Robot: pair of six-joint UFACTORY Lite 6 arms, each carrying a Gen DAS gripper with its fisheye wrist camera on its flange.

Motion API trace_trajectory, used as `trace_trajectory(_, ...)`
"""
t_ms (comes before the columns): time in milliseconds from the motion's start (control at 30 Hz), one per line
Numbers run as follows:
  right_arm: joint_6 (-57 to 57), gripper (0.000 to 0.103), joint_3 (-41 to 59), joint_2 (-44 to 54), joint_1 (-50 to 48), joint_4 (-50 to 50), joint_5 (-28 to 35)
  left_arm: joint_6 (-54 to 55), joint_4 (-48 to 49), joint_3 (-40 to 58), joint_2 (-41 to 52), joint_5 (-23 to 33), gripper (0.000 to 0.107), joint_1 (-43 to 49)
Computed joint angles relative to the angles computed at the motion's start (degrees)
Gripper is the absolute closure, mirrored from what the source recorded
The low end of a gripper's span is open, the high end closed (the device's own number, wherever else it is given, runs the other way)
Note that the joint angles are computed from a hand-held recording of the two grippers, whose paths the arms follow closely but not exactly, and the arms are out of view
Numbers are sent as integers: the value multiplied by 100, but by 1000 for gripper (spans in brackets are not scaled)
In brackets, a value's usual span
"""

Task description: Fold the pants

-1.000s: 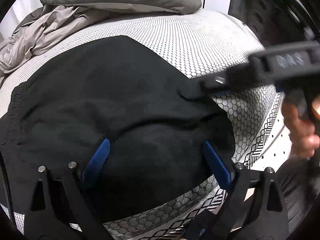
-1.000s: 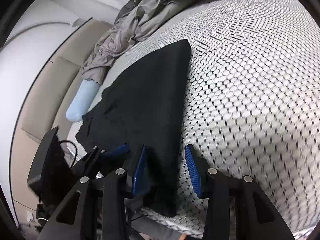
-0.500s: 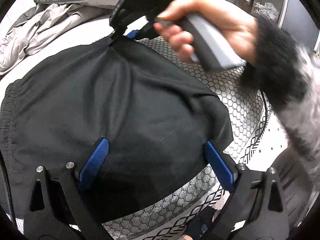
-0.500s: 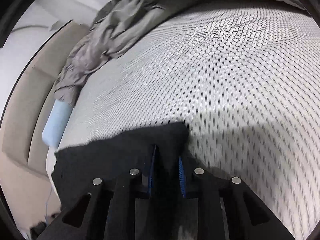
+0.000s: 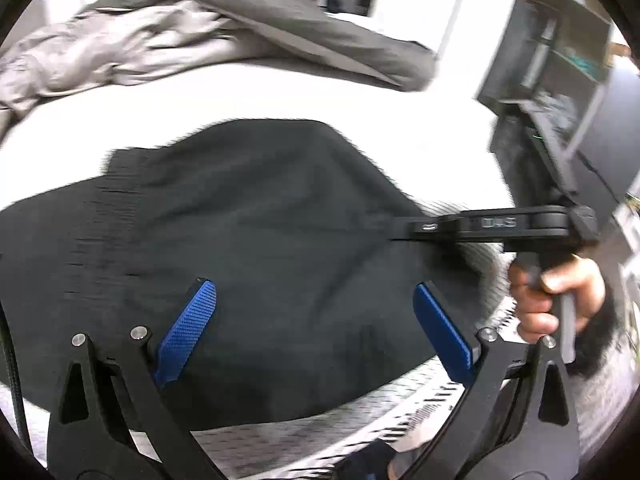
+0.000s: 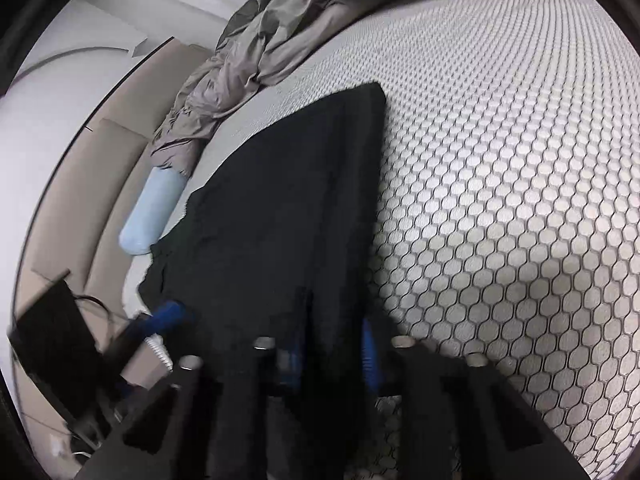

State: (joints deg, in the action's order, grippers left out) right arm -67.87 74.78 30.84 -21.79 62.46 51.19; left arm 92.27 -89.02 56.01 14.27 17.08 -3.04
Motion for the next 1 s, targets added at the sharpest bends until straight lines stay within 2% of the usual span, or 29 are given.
trace_trajectory(67, 52, 89, 464, 205, 127, 108, -82, -531, 533, 105, -26, -155, 8, 135)
trace_trajectory(167, 880, 69, 998, 499, 431, -563, -759, -2025, 2049, 485, 130, -389, 8, 205)
trace_trajectory(200, 1026, 69, 968, 462, 432, -641, -799, -2210, 2270, 481, 89, -440, 8, 195)
trace_trajectory(267, 727, 67, 487, -30, 297, -374, -990, -1889, 2135, 565, 89, -384, 8, 269)
trace_trajectory(333, -32, 67, -112, -733, 307, 183, -1274, -1334, 1702, 622, 136, -466, 8, 141)
trace_trajectory(400, -880, 67, -635, -1360, 440, 779, -1228, -855, 1456, 805, 402, -492, 8, 11)
trace_trajectory(467, -1332, 66, -1262, -1930, 588, 987, -1094, -610, 1422, 1235, 929, -438, 16, -65)
trace_trajectory(533, -1573, 66, -1493, -1984, 1101, 1132, -1413, -603, 1517, 1556, 1488, -480, 47, -48)
trace_trajectory(600, -1430, 66, -1400, -1579, 1758, 904, -2104, 119, 980, 1547, 1666, -561, 59, 50)
trace_trajectory(667, -1320, 66, -1188, -959, 2041, 671, -2659, 352, 895, 1599, 1740, -206, 70, 331)
trace_trajectory(700, -1616, 67, -1165, -797, 2104, 814, -2832, 219, 1033, 1640, 1757, -9, 75, 489)
trace_trajectory(767, -2753, 67, -1487, -1036, 2105, 1486, -3217, 202, 1090, 1622, 1740, 277, 76, 851)
trace_trajectory(800, -3352, 67, -1713, -1229, 2146, 1974, -3601, 407, 933, 1529, 1693, 283, 75, 974)
trace_trajectory(867, -3903, 67, -1973, -1486, 1975, 2423, -3817, 650, 835, 1375, 1605, 474, 76, 1261)
trace_trajectory(933, -3495, 67, -1974, -1534, 1801, 2134, -4000, 493, 1064, 1376, 1579, 627, 76, 1429)
trace_trajectory(1000, -2332, 67, -1888, -1622, 1744, 1210, -3970, 573, 959, 1313, 1434, 656, 76, 1483)
